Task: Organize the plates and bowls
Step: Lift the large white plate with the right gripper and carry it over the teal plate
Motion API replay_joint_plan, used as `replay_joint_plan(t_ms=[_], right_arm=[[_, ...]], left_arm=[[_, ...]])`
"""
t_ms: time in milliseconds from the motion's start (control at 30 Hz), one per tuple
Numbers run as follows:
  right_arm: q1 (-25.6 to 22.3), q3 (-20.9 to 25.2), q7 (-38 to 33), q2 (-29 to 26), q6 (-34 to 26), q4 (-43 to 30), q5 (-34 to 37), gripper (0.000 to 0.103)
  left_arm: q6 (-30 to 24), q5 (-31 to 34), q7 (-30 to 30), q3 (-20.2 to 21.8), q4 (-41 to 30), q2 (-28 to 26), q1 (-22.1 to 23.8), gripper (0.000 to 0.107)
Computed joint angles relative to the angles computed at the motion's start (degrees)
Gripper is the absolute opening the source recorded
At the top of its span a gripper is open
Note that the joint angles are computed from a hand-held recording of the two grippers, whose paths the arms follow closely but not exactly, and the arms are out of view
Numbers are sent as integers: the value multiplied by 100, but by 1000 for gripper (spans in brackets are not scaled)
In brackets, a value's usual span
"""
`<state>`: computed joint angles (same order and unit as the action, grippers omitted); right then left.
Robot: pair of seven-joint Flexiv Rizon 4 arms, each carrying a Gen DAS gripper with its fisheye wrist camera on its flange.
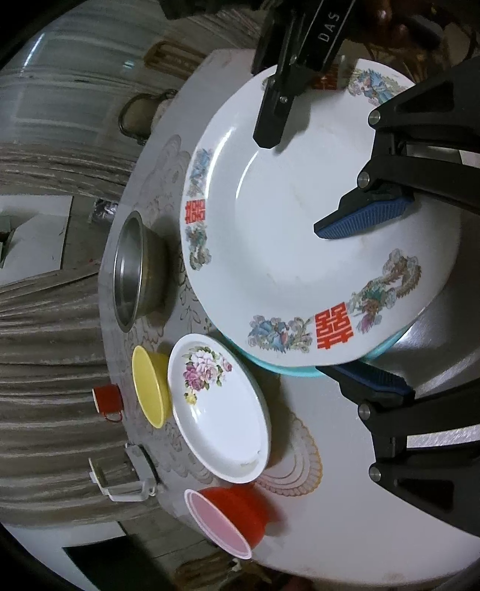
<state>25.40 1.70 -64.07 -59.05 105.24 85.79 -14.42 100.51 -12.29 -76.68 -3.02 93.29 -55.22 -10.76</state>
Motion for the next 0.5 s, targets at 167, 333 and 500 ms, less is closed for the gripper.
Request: replay_joint_plan(t_ms=[167, 333, 500], right_arm=[[11, -15, 44, -105, -175, -168, 9, 27], [28, -39, 131, -180, -228, -271, 38, 27], [241, -312, 272, -224, -193, -344, 199, 38]], left_arm=[[53, -11, 18, 363, -1, -6, -281, 65], [57, -31, 28, 334, 42, 19, -251, 65], [244, -215, -136, 647, 116, 1, -486, 66]])
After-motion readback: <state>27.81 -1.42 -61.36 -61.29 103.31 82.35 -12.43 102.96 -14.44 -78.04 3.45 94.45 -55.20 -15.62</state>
